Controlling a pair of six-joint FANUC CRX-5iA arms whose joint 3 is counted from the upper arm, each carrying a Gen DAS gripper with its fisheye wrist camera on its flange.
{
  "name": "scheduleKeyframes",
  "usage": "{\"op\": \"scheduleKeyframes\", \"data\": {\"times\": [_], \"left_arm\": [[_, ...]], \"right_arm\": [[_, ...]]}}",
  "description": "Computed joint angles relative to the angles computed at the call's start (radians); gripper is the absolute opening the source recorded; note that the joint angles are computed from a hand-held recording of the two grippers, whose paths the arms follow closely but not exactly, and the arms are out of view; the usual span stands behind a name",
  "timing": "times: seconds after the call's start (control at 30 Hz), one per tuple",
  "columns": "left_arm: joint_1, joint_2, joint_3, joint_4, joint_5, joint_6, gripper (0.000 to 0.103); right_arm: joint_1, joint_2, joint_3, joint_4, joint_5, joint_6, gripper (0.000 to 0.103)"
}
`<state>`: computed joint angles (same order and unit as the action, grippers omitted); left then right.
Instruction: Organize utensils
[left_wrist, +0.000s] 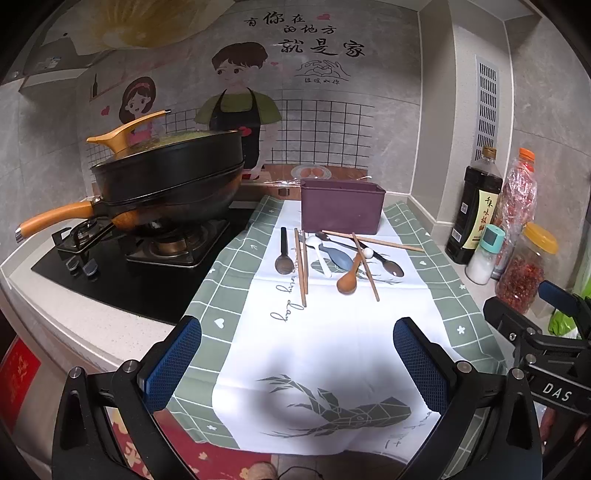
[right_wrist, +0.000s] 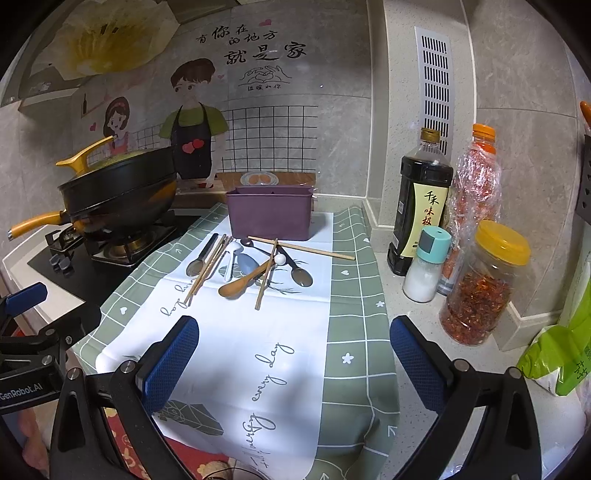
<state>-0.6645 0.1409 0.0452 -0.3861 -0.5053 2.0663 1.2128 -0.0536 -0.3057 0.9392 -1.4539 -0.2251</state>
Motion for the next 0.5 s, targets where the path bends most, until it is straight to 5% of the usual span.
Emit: {"op": "scheduleKeyframes", "data": {"times": [0.5], "left_arm": [[0.015, -0.016, -0.029, 0.025, 0.011, -0.019, 0.103]], "right_arm": [[-0.005, -0.011, -0.009, -0.008, 0.006, -0.005, 0.103]]}}
